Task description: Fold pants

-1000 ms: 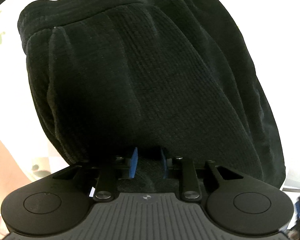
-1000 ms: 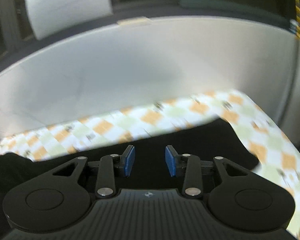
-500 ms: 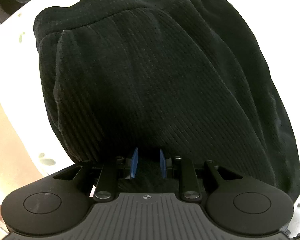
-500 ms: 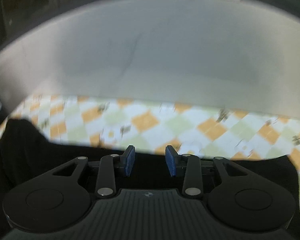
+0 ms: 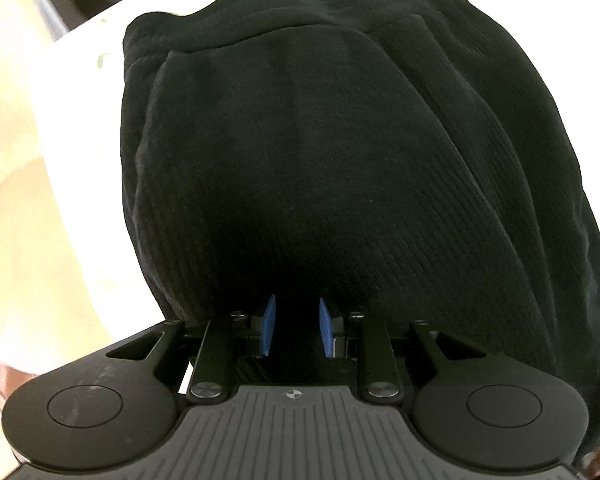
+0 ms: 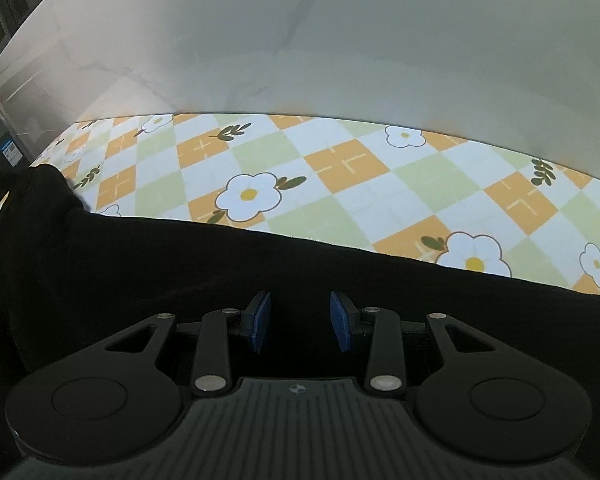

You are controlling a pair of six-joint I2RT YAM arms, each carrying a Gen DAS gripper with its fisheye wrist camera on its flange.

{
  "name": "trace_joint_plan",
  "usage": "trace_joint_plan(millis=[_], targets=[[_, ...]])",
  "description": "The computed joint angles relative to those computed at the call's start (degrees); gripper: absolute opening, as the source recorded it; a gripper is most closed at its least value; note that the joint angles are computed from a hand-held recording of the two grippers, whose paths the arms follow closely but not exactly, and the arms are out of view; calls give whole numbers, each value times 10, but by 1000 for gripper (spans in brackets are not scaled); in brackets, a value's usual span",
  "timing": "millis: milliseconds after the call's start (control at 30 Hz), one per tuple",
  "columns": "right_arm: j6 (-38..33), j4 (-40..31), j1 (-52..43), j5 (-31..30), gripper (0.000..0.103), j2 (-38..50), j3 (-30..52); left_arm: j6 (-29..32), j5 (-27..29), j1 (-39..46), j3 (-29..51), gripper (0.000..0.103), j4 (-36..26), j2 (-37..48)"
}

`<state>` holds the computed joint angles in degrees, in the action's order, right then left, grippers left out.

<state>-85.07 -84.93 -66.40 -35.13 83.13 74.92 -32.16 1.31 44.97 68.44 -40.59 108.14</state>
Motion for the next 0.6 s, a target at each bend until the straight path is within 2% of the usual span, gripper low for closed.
trace_joint_plan(millis=[100,167,233,333,467,600], targets=[[-10,6,-2,-3,37,-5,-6,-11,28,13,25,28,-17,17],[-14,19,0,-3,37,-18,-18,11,32,11,41,32,-20,10],[0,31,6,3,37,-29,-27,48,23,-2,39,33,9,-21],[62,33,28,22,39,-24,-13,85,51,-2,52,33,56,-43],[156,25,65,47,39,-17,19,125,111,11,115,33,110,-7],[148,-17,53,-6,39,-39,47,152,150,27,210,33,127,59]])
